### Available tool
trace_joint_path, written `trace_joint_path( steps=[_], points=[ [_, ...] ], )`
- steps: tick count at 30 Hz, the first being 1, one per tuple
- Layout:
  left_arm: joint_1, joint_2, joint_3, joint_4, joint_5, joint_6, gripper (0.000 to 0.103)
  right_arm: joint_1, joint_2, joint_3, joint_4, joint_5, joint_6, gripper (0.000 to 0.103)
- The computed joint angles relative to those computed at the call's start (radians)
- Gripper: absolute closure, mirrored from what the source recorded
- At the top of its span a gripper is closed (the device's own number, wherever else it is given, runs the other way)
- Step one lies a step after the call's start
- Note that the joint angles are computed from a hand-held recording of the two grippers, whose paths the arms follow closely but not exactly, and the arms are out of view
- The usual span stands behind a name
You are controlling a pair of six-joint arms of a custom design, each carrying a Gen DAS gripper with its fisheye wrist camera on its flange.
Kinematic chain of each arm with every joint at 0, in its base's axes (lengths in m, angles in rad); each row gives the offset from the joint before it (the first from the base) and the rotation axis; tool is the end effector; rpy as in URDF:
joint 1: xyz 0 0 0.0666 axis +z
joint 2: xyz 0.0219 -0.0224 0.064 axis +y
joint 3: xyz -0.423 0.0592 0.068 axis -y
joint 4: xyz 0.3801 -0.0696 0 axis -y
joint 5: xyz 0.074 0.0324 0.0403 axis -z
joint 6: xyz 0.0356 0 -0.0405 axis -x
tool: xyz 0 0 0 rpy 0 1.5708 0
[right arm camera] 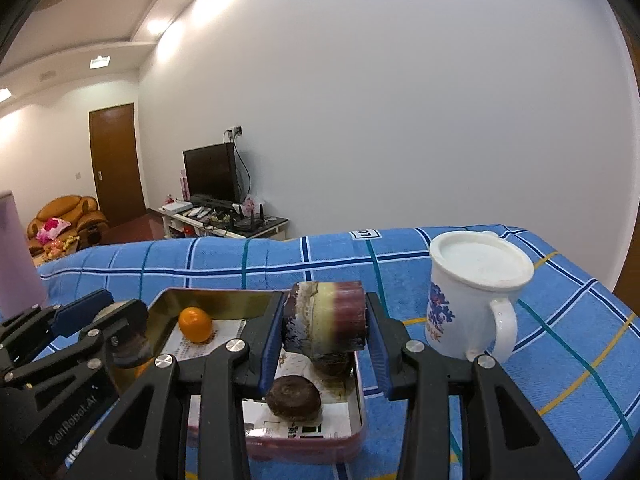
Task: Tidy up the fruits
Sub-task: 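Lower the chunks into the tin and open both grippers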
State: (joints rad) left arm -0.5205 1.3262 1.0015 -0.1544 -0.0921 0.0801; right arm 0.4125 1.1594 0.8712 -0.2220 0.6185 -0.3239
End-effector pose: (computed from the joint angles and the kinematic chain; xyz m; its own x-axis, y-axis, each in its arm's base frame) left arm 0.3855 -0.2177 0.3856 -0.4326 0.1561 -0.8880 0.3910 0.9199 -0.0287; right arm 0.3467 0.1288 0.3870 -0.3806 0.1165 -0.9174 0.2722 0.9622 0.0093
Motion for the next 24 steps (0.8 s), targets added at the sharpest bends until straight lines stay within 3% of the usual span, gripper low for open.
trace_joint_path(
  steps=[24],
  points=[
    [-0.007,0.083,0.063,-0.039,-0.028,0.027,0.064,-0.107,0.131,0.105,-0.132,-0.286,0.021,0.063]
  ],
)
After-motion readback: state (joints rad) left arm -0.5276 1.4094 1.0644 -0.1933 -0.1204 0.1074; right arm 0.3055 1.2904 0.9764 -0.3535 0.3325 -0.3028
